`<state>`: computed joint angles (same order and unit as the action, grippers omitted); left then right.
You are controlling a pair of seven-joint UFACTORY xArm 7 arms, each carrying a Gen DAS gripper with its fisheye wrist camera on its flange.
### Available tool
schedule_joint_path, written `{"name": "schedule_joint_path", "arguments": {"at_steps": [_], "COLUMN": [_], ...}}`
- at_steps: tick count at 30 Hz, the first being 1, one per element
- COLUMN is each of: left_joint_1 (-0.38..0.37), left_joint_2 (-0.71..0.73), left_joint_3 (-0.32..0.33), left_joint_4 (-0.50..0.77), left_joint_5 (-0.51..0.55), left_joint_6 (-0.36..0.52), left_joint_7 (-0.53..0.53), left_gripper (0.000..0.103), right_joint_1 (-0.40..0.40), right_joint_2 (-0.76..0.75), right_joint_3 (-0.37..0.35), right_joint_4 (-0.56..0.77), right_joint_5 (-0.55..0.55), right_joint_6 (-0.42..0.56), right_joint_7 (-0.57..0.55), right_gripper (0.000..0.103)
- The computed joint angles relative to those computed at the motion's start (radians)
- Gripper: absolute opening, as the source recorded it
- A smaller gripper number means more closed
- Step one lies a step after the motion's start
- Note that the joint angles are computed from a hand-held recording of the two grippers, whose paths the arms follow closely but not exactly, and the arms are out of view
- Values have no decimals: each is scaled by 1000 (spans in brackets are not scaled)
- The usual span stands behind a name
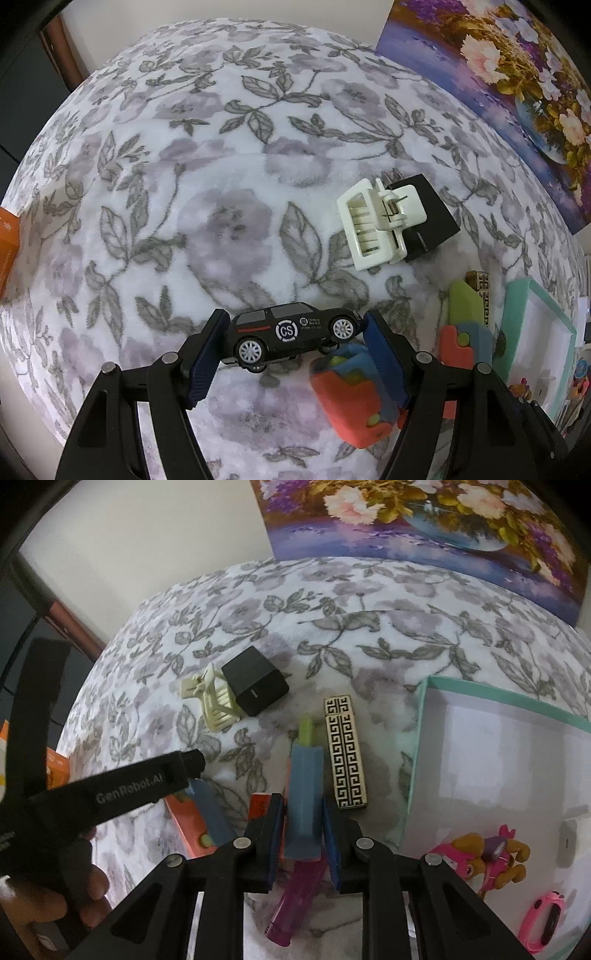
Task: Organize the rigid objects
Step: 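Grasp the blue green-tipped stick with the right tool while the left tool grasps the black toy car, then carry the blue stick and black toy car over the teal-rimmed tray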
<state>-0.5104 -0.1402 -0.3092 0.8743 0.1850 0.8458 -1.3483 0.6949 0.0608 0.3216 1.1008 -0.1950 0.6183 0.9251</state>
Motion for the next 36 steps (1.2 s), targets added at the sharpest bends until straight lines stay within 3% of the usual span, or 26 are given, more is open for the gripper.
{"name": "schedule_joint_path", "arguments": {"at_steps": [9,18,28,36], "left_joint_1": [-1,18,23,-5], "left_joint_2": [-16,-95,-152,-85], "left_joint_3": [3,-14,-74,-123], "left_joint_4": [-8,-31,60,204], "left_joint_5": [2,-3,86,184], "left_joint_6": [10,54,185,277], "left_joint_7": [-2,9,-44,-82], "left_gripper": [75,75,75,75], "right_joint_1": [24,29,-23,-102], "right_joint_2": [55,34,-138,-297], "right_joint_3": [-3,-9,8,28], "right_joint_4": [41,14,-91,-186], "right_joint_5": [-23,-25,-12,-10], "right_joint_6": [44,13,-55,20], "right_joint_7": [-4,9,51,69], "right_gripper": [25,23,23,23]}}
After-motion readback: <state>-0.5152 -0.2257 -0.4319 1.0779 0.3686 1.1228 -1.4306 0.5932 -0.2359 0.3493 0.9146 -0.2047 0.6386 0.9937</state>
